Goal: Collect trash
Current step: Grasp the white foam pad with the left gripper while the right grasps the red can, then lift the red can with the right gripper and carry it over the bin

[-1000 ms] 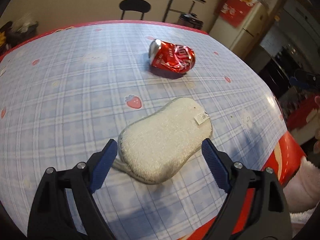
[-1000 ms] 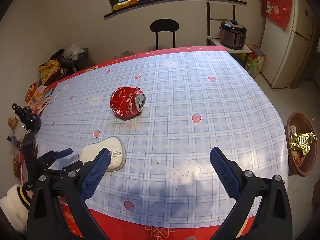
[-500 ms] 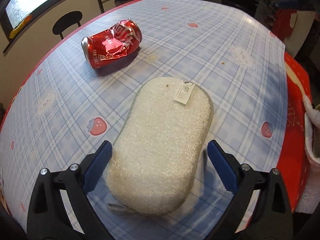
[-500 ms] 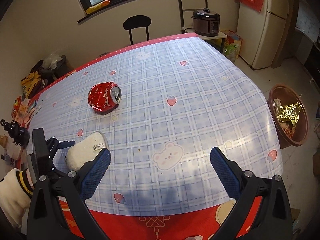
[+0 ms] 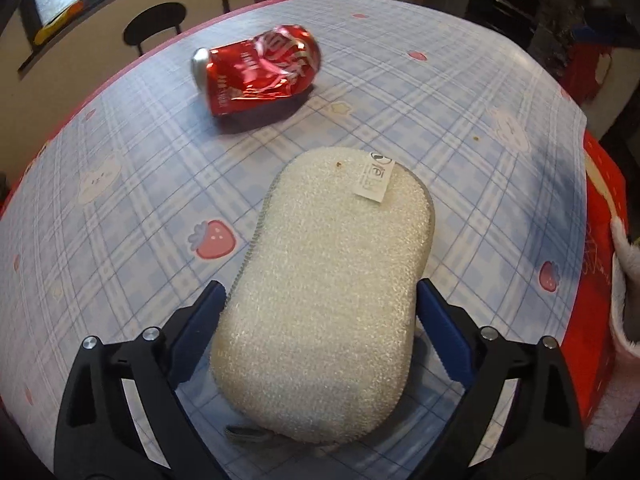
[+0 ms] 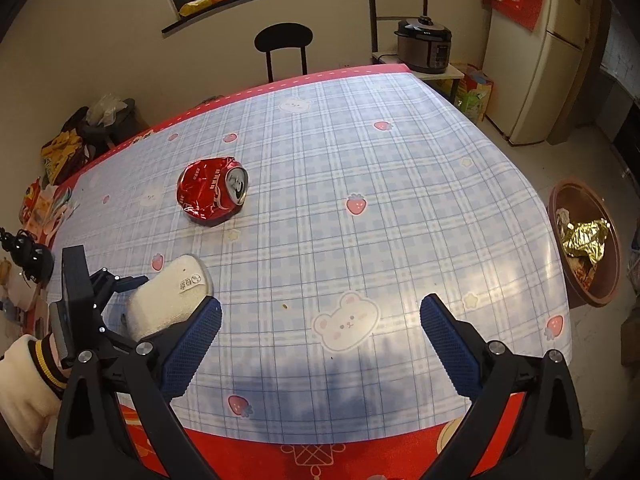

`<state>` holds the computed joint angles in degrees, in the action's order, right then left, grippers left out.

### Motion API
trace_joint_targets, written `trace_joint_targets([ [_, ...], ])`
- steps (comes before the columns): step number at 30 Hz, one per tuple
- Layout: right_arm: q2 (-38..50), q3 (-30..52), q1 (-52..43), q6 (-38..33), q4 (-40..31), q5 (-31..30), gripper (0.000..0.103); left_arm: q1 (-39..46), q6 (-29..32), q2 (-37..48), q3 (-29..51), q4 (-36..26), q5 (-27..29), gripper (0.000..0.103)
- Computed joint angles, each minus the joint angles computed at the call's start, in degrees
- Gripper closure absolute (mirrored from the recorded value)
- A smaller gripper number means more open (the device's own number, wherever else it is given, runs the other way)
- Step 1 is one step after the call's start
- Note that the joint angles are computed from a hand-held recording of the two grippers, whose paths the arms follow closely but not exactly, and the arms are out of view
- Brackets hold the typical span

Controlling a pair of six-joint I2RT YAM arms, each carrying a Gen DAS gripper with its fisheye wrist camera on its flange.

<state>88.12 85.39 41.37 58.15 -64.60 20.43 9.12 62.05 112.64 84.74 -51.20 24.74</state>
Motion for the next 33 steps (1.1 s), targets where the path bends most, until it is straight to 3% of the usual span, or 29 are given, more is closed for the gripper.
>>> trace_joint_targets([
  [5, 6.6, 5.1, -2.8, -8.1, 4.2, -2.7, 0.005, 8.3, -11.1, 5.1, 10.1, -8.4, 9.5, 0.01],
  [9, 13.3, 9.4, -5.4, -14.0, 11.8, -5.6, 0.005, 13.4, -17.1, 3.9, 11.4, -8.0, 13.8, 0.01],
  [14, 24.3, 18.0, -8.9, -17.7, 17.5, -8.9, 0.024, 18.9, -24.1, 2.6, 12.2, -6.9, 16.7, 0.01],
  [17, 32.7, 25.9, -10.2, -19.2, 17.1, -9.2, 0.033, 21.6, -26.2, 1.9, 12.1, -6.1, 17.1, 0.01],
  [24, 43.1, 35.6, -12.9, -14.7, 15.0, -10.1, 0.037, 26.8, -28.1, 1.6, 13.3, -7.2, 16.1, 0.01],
  [26, 44.3, 36.4, -13.4, -13.2, 15.0, -11.4, 0.046, 27.5, -28.1, 1.3, 13.3, -7.7, 15.9, 0.01],
  [28, 45.9, 38.4, -13.3, -12.9, 13.6, -12.7, 0.068, 27.9, -28.1, 0.9, 13.0, -7.7, 15.7, 0.01],
  [33, 43.5, 35.8, -11.0, -12.3, 15.2, -11.8, 0.071, 27.8, -28.5, -1.3, 11.0, -7.5, 15.9, 0.01],
])
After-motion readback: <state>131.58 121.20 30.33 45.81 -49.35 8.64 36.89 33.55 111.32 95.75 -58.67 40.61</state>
